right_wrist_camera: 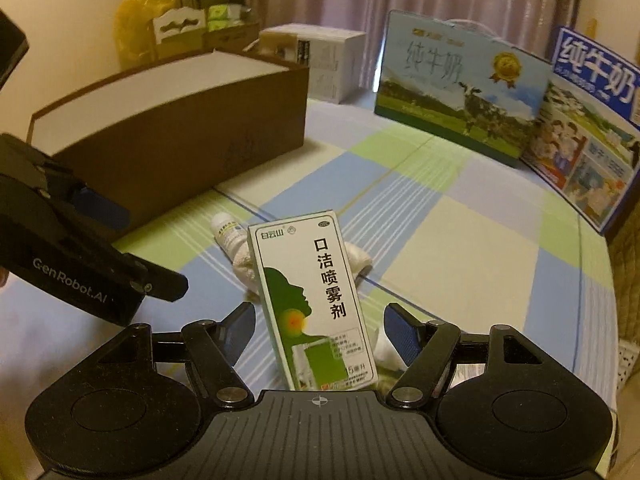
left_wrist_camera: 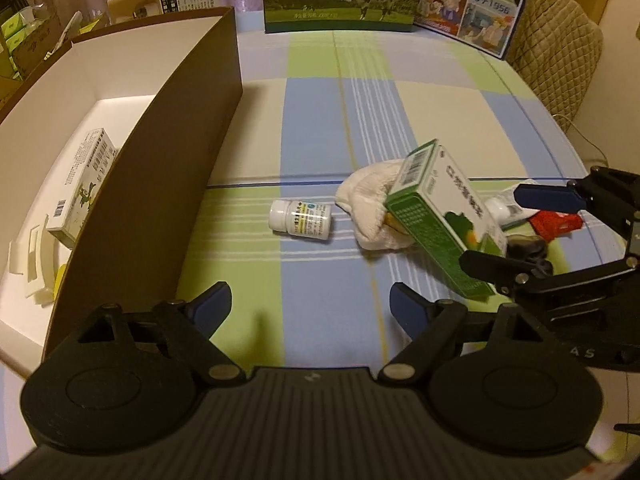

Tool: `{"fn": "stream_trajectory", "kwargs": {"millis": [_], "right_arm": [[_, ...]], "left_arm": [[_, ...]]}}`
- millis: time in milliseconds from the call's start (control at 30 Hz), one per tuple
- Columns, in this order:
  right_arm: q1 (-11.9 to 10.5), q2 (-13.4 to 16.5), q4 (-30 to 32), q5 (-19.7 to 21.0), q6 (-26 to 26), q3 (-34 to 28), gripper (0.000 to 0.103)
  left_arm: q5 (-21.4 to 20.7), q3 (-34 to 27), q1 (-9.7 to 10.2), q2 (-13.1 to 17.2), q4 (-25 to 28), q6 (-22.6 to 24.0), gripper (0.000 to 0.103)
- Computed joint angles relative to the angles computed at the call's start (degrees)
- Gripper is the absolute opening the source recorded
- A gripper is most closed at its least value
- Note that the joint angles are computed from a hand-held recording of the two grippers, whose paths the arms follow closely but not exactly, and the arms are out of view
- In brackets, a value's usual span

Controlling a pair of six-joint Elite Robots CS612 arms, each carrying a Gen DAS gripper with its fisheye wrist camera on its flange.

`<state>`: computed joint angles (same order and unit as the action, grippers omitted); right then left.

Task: Organize objects
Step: 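Move the right gripper to the green medicine box and grasp it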

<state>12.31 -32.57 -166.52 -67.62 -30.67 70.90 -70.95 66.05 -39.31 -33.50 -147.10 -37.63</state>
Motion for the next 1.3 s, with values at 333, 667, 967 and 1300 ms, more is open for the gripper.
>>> {"fn": "stream_trajectory", "kwargs": {"millis": [333,667,967,1300], "right_arm": [[0.07,2.15,3.30,1.64,-5.22,-3.38,0.055],[-1.53,0.71,-0.21,4.39,8.72,-2.21,0.053],[-2.66,-0.06,-1.86,2.20,18.00,-2.52,0.053],[-3.01,-0.21,-2.16,-0.15,21.46,-2.20,0.053]], "left_arm": [[-0.46,-3.54,0.64,2.02,3.16,0.19,0.079],[-0.62,-7.85,1.29,4.18,5.94,3.17,0.068],[-0.96,-14.14,2.35,7.64,10.92,6.74,0.060],[-2.97,-18.59,3.01,10.17,13.54,9.70,0.043]]}}
